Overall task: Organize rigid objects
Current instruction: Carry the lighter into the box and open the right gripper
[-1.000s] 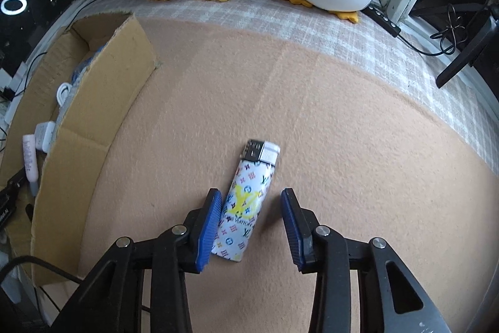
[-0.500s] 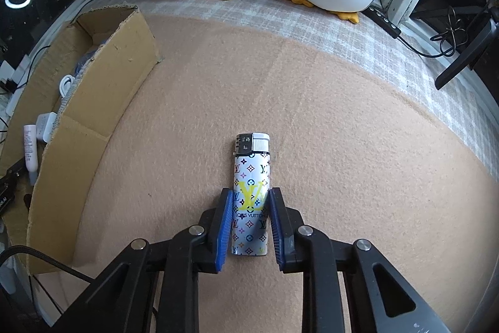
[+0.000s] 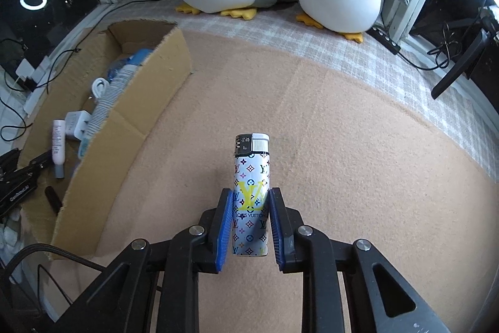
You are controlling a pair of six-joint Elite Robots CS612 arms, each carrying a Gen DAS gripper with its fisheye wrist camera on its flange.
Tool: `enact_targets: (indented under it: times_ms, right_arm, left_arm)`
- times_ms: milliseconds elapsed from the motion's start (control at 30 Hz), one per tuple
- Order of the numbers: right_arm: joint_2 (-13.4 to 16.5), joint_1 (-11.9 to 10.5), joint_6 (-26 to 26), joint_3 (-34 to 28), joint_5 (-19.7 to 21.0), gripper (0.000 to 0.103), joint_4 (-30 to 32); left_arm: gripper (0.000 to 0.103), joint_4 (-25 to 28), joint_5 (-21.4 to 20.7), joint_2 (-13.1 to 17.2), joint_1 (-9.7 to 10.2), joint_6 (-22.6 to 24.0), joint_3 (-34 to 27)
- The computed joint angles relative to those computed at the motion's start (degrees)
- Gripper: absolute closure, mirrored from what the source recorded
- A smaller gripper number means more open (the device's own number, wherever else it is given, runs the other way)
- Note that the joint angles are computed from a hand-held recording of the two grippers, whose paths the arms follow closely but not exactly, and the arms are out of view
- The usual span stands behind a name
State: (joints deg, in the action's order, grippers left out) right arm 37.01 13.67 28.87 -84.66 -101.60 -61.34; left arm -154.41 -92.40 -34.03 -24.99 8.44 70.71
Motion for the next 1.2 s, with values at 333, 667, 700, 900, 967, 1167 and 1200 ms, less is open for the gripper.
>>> enact_targets:
  times_ms: [333, 667, 700, 900, 967, 1167, 1200]
  right_arm:
    - [-2.8, 1.9, -5.7, 3.1, 2.1, 0.082, -7.2]
    - [-5.6, 3.8, -12.7, 9.0, 8.5, 0.082, -12.2]
    - [-5.9, 4.0, -13.3, 9.7, 8.9, 0.082, -12.6]
    - [-7.0, 4.9, -16.0, 12.4, 10.6, 0.082, -13.0]
    - [-7.1, 5.0, -16.9, 12.7, 11.1, 0.082, -12.5]
    - [-7.6, 5.4, -19.3, 14.2, 12.2, 0.082, -11.1]
    - [-7.7, 5.4, -19.5, 14.5, 12.3, 0.082, -10.9]
  left_arm:
    - [0.069, 0.0, 0.0, 0.0, 0.0, -0.1, 0.0]
    - [0.069, 0.1, -0.2, 0.0, 0.06, -0.1, -0.1]
    - [0.069, 0.1, -0.2, 0.0, 0.05, -0.2, -0.1]
    - [0.069, 0.1, -0.3, 0.0, 0.06, -0.2, -0.1]
    - [0.069, 0.1, -0.2, 0.0, 0.06, -0.2, -0.1]
    - [0.069, 0.2, -0.3, 0.0, 0.06, -0.3, -0.1]
    - [0.069, 0.2, -0.3, 0.0, 0.06, -0.2, -0.1]
